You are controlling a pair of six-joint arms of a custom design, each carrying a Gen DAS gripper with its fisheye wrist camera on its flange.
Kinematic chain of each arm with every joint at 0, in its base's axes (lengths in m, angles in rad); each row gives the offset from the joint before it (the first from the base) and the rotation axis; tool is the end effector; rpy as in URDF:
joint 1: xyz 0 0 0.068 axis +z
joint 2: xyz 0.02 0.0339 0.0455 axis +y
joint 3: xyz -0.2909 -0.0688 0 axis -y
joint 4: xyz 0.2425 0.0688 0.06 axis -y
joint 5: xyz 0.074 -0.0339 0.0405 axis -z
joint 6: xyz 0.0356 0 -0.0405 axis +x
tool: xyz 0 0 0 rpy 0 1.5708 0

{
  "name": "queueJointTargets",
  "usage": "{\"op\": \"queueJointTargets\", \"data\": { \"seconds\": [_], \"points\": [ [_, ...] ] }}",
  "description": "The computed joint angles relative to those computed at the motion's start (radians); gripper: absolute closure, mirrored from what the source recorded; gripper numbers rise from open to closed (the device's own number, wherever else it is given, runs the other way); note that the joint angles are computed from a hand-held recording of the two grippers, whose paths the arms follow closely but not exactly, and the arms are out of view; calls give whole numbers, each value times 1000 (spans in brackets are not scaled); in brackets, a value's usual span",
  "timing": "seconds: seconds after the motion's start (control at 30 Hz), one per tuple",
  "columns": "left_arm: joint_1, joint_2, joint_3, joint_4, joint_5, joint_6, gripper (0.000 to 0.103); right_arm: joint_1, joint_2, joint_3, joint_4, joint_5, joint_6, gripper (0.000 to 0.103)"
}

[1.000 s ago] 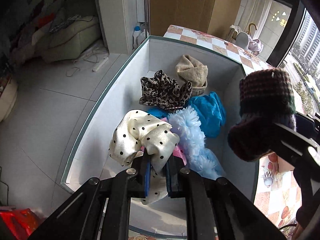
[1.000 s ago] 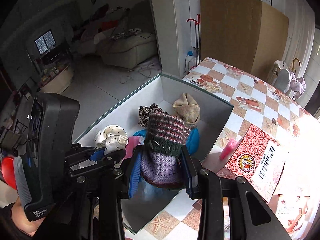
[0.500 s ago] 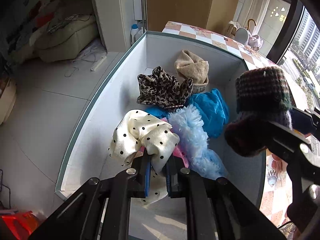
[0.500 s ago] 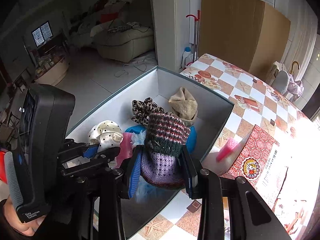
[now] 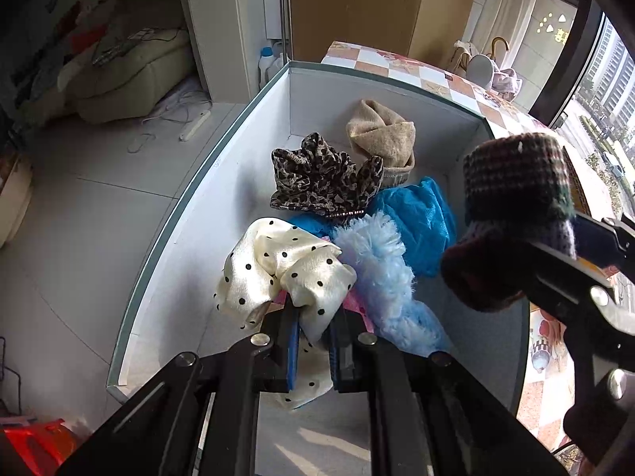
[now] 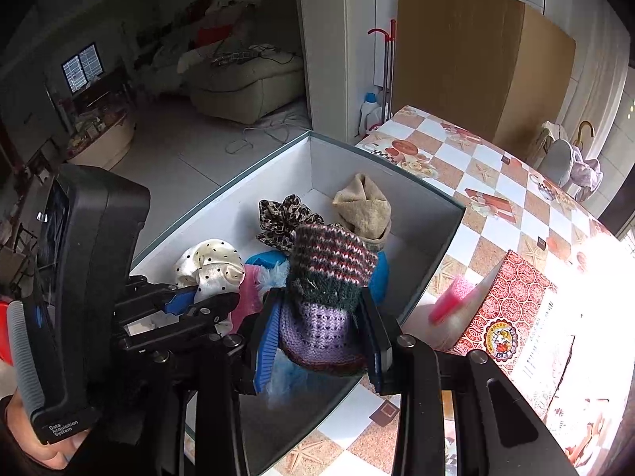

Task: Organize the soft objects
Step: 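Hold the scrunchie and knit sock above the box with both tools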

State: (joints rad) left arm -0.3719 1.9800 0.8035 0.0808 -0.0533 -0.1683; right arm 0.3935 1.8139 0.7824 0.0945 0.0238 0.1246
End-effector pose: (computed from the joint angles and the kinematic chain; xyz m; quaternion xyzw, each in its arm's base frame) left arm 0.3122 -0.1198 0.0821 0.0925 0.9672 -0.0378 0.2336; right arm 0.3060 0.1261 0.1303 -0.1237 0.9421 0.0689 0.3041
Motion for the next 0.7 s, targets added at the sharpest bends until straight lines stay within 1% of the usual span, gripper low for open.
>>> {"op": "queueJointTargets", "data": {
  "seconds": [0.23,0.4,0.7],
  "points": [
    [0,0,-1,-1,0,-2,90,9,9,11,-8,10,-3,65],
    [-3,1,-12,18,-14,0,90,6,16,12,-7,8,-2,65],
    [11,7,-16,35,7,2,90,5,26,20,-10,14,-3,65]
  ]
}}
